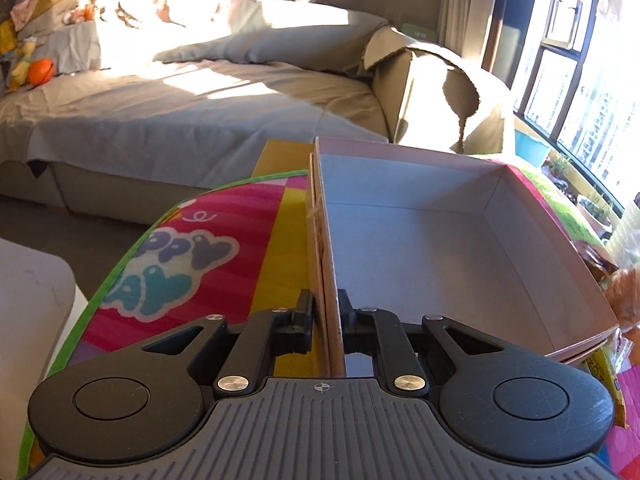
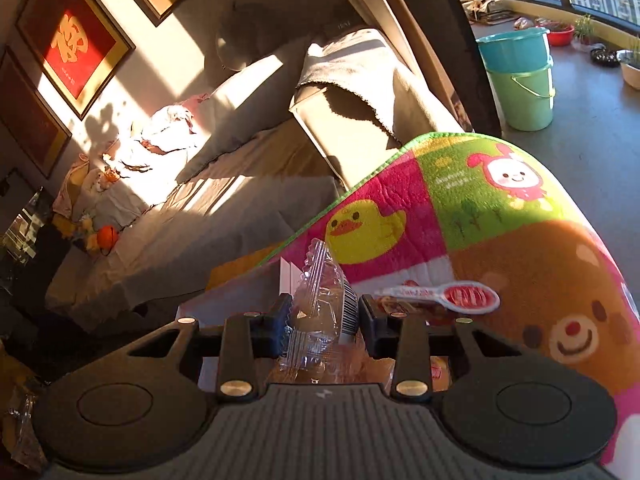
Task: Organize objects
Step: 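Grasp the wrapped round bread bun with the right tool and lift it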
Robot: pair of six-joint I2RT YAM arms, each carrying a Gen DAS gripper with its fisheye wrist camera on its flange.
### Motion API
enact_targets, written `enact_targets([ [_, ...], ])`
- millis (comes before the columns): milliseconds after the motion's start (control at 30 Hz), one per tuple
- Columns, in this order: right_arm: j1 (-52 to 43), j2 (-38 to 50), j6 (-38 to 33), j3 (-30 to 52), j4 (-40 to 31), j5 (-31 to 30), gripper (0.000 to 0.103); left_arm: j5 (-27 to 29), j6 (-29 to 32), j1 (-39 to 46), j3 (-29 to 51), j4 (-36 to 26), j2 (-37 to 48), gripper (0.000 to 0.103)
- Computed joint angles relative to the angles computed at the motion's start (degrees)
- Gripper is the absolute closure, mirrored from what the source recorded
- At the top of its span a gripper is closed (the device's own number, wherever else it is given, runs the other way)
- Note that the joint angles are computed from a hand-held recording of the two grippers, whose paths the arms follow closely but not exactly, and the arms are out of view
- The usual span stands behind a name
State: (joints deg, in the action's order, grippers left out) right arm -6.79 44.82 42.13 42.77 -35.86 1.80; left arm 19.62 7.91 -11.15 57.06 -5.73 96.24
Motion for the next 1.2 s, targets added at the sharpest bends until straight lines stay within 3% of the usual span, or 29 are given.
enact_targets([
  [100, 5.9, -8.7, 5.4, -5.4, -5.5, 6.3, 0.068, 0.4, -0.2, 0.2, 0.0, 0.2, 0.2, 0.089],
  [200, 15.7, -13.9, 13.2, -9.2, -11.1, 13.7, 0.059, 0.5, -0.3, 0.2, -0.1, 0.4, 0.2, 0.089],
  [300, 29.9, -10.9, 22.8, -9.8, -18.2, 25.0, 0.051, 0.6, -0.3, 0.3, -0.1, 0.4, 0.2, 0.089],
  [400, 42.4, -6.9, 30.7, -9.0, -25.0, 33.7, 0.050, 0.9, -0.4, 0.3, 0.0, 0.2, 0.2, 0.089],
  [500, 49.2, 0.1, 33.9, -5.7, -30.9, 39.4, 0.049, 0.8, -0.5, 0.3, 0.1, 0.2, 0.3, 0.089],
  [600, 52.8, 3.2, 31.5, -4.1, -32.0, 43.6, 0.045, 0.7, -0.5, 0.2, 0.1, 0.2, 0.3, 0.089],
  [633, 52.2, 2.6, 28.4, -4.1, -30.4, 43.8, 0.036, 0.7, -0.4, 0.2, 0.1, 0.1, 0.3, 0.089],
  [700, 51.3, 1.5, 22.8, -4.9, -26.5, 42.8, 0.028, 0.7, -0.2, 0.3, 0.0, 0.1, 0.2, 0.089],
  [800, 50.6, 5.1, 15.9, -5.7, -21.0, 41.2, 0.028, 0.8, -0.1, 0.3, -0.1, 0.2, 0.2, 0.089],
  [900, 53.1, 14.1, 12.7, -4.9, -18.9, 42.9, 0.028, 0.8, -0.1, 0.4, -0.1, 0.1, 0.2, 0.089],
  [1000, 54.9, 22.1, 11.7, -2.4, -20.8, 42.7, 0.047, 1.1, 0.2, 0.5, -0.2, 0.1, 0.1, 0.089],
  [1200, 56.9, 16.1, 17.6, 2.2, -27.6, 36.4, 0.050, 1.9, 0.8, 1.2, -0.5, 0.7, 0.1, 0.089],
])
